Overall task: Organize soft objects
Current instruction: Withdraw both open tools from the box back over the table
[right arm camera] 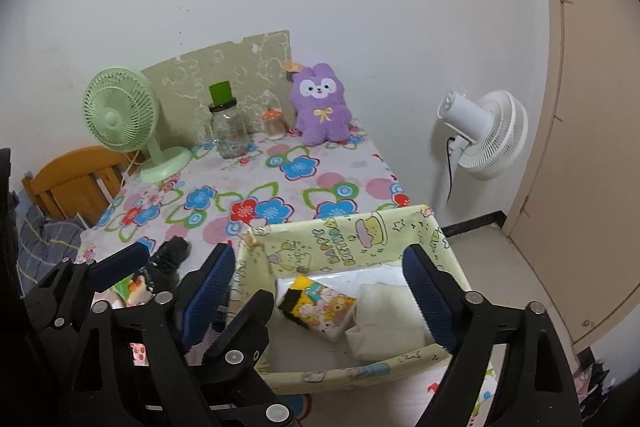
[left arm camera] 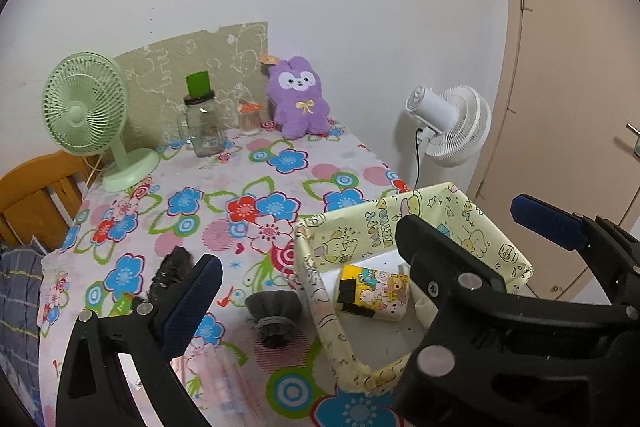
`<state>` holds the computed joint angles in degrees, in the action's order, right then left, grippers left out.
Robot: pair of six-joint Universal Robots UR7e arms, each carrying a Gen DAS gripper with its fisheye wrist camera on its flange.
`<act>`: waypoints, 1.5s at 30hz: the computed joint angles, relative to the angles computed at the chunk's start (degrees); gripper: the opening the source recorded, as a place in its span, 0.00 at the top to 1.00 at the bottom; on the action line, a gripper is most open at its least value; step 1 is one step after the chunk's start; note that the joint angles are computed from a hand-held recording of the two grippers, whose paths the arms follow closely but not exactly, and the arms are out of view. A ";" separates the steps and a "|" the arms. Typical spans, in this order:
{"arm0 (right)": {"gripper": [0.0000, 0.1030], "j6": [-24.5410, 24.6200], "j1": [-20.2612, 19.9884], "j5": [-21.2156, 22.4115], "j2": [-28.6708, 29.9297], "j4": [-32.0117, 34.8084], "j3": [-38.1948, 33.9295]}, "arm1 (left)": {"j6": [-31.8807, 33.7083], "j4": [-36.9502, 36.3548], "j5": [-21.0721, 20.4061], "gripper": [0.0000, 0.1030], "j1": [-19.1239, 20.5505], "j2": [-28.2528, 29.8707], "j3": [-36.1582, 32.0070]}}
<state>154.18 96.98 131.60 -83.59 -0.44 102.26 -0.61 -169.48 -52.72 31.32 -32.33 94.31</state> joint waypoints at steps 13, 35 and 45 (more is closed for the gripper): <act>0.07 -0.68 4.47 1.11 1.23 -1.80 0.46 | 2.04 -4.47 2.09 0.00 -0.45 -4.37 4.75; 0.00 -1.50 8.09 0.70 5.98 -7.47 3.19 | 3.09 -12.07 3.72 0.00 1.48 -9.91 13.96; 0.00 -1.06 7.52 -0.50 8.71 -8.36 3.42 | 2.12 -12.76 4.36 0.00 3.13 -10.51 15.87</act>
